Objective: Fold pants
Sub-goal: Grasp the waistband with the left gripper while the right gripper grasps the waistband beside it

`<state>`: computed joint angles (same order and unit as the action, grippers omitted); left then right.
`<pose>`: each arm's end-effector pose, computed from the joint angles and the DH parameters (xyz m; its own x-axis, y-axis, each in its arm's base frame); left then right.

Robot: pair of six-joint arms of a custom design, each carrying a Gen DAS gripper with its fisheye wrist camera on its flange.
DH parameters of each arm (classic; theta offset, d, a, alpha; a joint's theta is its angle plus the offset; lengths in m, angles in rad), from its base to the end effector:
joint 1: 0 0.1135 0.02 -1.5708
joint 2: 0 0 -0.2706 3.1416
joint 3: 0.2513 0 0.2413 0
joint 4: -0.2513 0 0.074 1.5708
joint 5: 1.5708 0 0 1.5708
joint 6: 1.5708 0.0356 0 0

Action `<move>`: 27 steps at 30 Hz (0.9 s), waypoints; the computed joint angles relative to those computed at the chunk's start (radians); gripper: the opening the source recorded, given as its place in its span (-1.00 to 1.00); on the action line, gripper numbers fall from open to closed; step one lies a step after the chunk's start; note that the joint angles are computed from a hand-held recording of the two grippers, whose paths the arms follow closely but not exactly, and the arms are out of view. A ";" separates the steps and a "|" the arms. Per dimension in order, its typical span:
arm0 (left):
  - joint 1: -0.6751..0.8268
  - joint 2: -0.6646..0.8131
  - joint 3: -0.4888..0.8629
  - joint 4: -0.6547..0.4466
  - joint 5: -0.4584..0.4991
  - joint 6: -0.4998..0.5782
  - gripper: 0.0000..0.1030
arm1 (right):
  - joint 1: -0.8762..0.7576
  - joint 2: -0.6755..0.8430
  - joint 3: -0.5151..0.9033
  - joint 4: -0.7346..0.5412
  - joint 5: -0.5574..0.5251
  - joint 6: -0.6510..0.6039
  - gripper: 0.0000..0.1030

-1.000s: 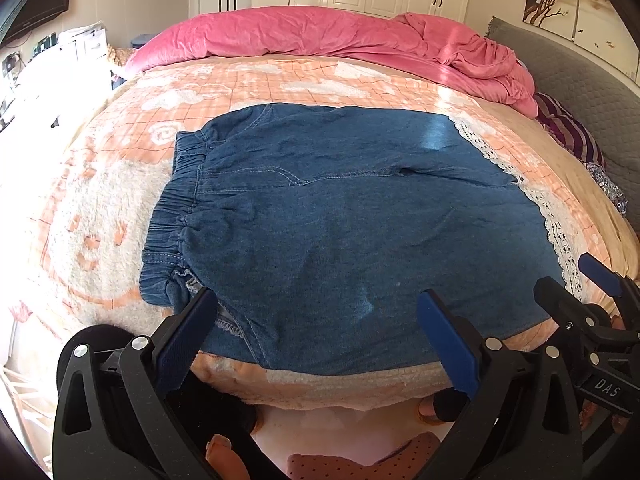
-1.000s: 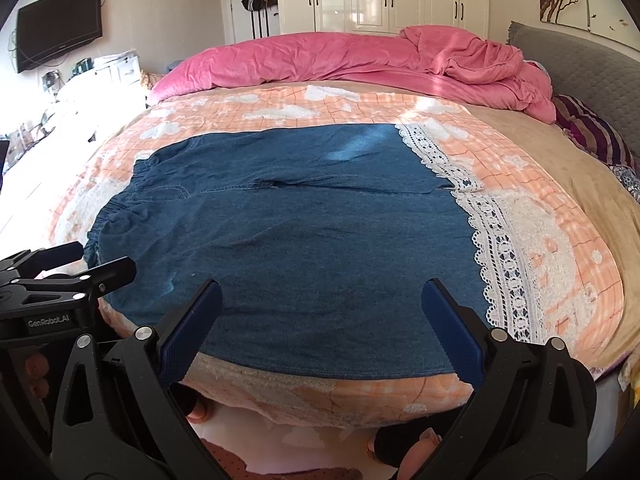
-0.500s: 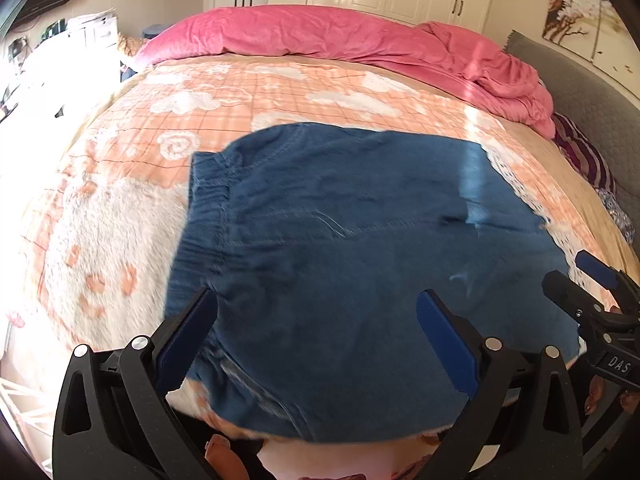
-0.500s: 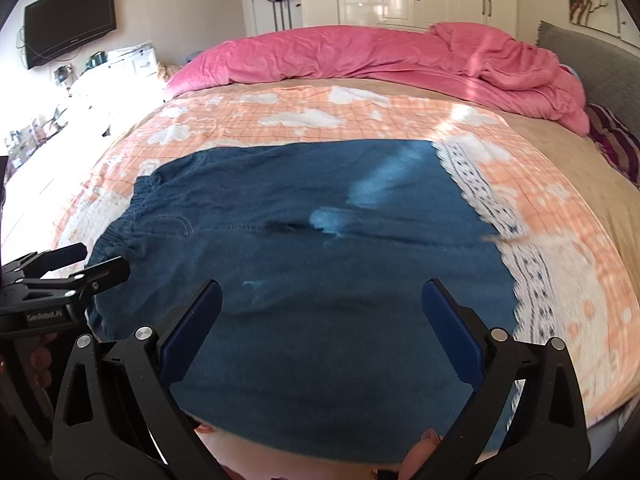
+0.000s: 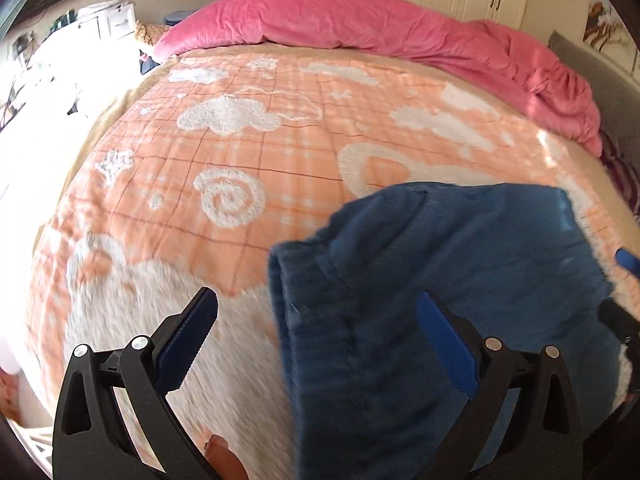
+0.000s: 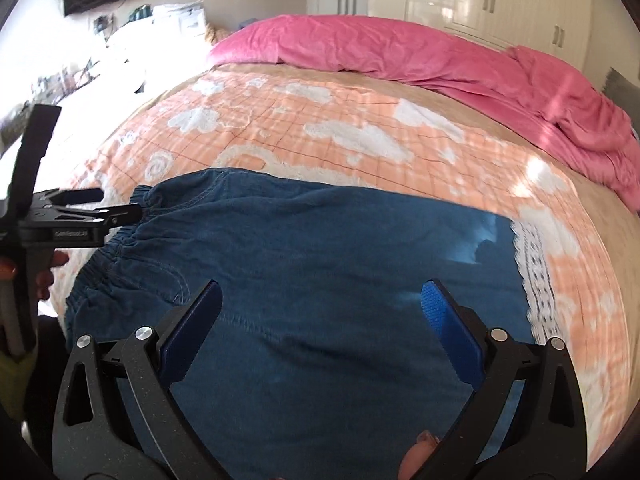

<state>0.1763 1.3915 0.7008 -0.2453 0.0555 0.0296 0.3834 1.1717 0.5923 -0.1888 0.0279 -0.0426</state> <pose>0.2515 0.0428 0.1889 -0.7966 -0.1119 -0.5941 -0.1192 0.9925 -0.0271 0.2063 0.0822 0.2089 -0.6287 -0.2995 -0.7177 -0.3824 0.9226 -0.0500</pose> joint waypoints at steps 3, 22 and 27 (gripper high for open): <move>0.003 0.096 0.045 0.045 -0.036 0.063 0.92 | -0.015 0.108 0.072 0.019 -0.027 -0.031 0.83; 0.033 0.193 0.011 0.251 0.146 0.162 -0.37 | -0.001 0.640 0.552 -0.062 0.009 -0.307 0.83; 0.057 0.100 -0.065 0.315 0.168 0.134 -0.39 | 0.036 0.709 0.615 -0.078 0.000 -0.380 0.46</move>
